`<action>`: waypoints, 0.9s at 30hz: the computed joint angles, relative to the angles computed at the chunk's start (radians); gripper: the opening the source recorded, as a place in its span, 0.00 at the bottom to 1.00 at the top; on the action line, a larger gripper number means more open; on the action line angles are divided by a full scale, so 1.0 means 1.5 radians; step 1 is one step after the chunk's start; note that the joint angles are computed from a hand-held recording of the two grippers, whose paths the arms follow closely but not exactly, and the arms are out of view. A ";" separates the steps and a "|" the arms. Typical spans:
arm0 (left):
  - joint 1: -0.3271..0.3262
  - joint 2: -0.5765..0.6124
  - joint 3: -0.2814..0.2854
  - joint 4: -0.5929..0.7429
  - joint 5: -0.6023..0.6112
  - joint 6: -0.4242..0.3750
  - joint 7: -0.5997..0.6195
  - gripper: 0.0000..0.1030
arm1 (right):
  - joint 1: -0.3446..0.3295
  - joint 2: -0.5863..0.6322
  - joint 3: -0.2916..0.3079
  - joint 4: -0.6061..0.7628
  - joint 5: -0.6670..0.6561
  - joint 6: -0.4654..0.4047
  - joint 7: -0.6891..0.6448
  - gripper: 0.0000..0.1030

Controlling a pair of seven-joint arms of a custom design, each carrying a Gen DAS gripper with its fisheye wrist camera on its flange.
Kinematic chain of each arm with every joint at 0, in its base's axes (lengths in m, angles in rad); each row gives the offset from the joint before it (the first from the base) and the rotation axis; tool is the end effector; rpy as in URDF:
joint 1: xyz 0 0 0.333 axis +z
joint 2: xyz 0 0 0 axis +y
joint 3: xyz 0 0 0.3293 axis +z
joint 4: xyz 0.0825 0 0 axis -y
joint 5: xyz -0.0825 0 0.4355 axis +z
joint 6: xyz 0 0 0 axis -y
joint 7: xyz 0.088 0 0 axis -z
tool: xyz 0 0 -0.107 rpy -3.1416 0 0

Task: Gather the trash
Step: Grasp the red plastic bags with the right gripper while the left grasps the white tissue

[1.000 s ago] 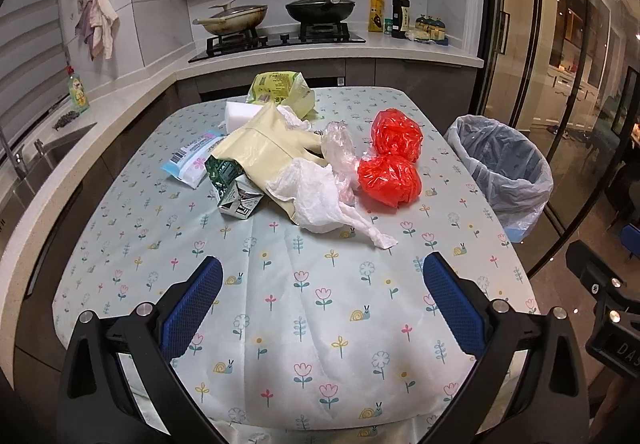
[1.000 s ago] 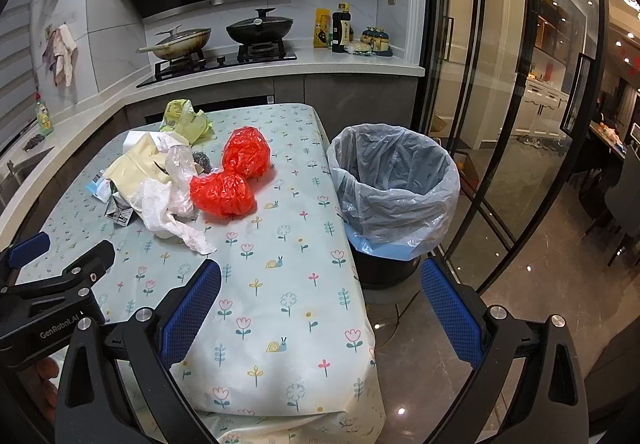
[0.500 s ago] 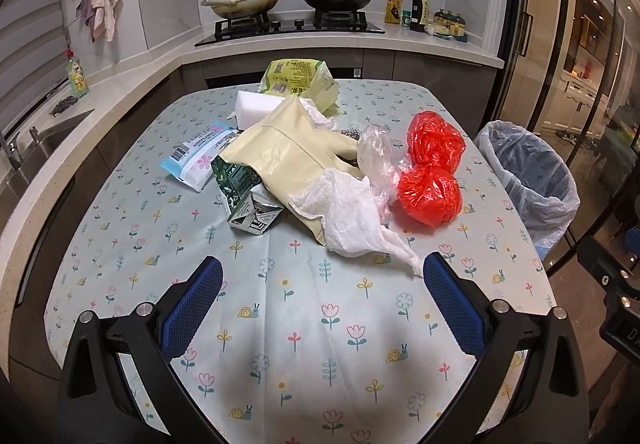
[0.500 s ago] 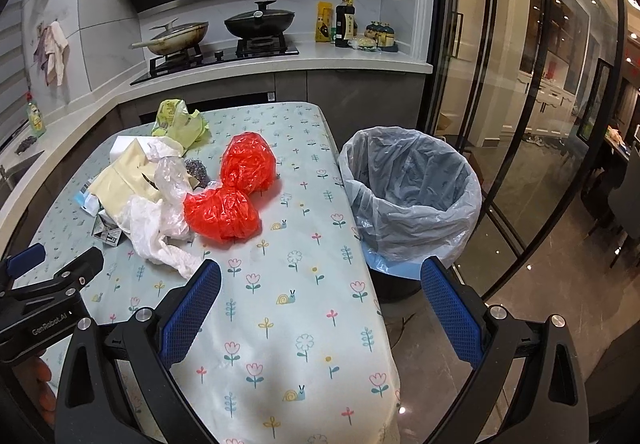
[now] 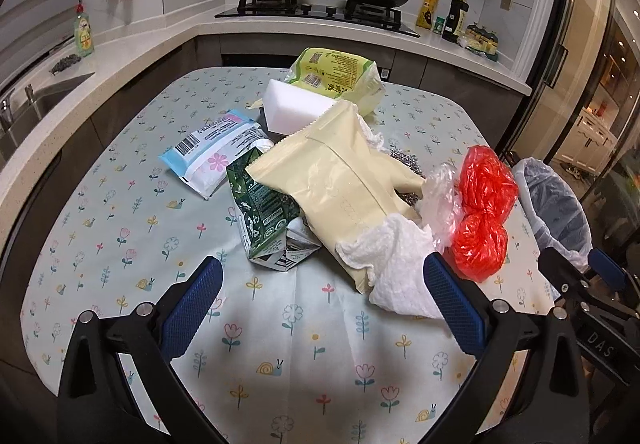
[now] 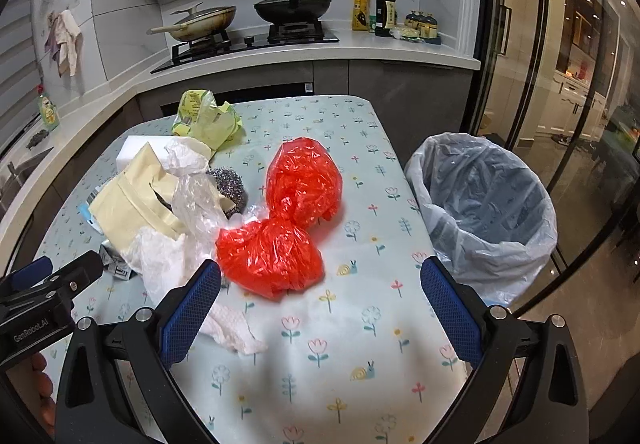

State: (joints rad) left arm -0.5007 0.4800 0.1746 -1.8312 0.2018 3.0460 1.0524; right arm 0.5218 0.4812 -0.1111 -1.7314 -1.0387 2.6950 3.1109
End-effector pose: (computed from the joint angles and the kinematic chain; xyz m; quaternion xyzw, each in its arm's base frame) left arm 0.6894 -0.2649 0.3359 -0.6408 0.6749 -0.3058 0.2007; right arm 0.6646 0.3303 0.3255 -0.5661 0.7256 -0.2919 0.2605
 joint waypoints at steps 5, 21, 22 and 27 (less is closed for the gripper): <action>0.076 0.025 -0.083 0.036 -0.056 -0.024 0.054 0.93 | -0.025 0.066 0.011 0.075 0.077 0.011 -0.067 0.93; 0.137 0.072 -0.187 0.081 -0.166 -0.061 0.205 0.93 | -0.046 0.160 0.008 0.139 0.324 0.104 -0.259 0.35; 0.140 0.073 -0.194 0.082 -0.172 -0.063 0.216 0.90 | -0.037 0.152 -0.004 0.127 0.322 0.114 -0.254 0.34; 0.136 0.085 -0.204 0.095 -0.194 -0.073 0.244 0.76 | 0.018 0.100 -0.072 0.056 0.279 0.137 -0.183 0.33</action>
State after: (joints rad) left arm -0.2961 0.6076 -0.1321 -1.6881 -0.0891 2.9369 1.4190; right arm 0.5486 0.6316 -0.2188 -1.6471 -0.6197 2.9011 2.8358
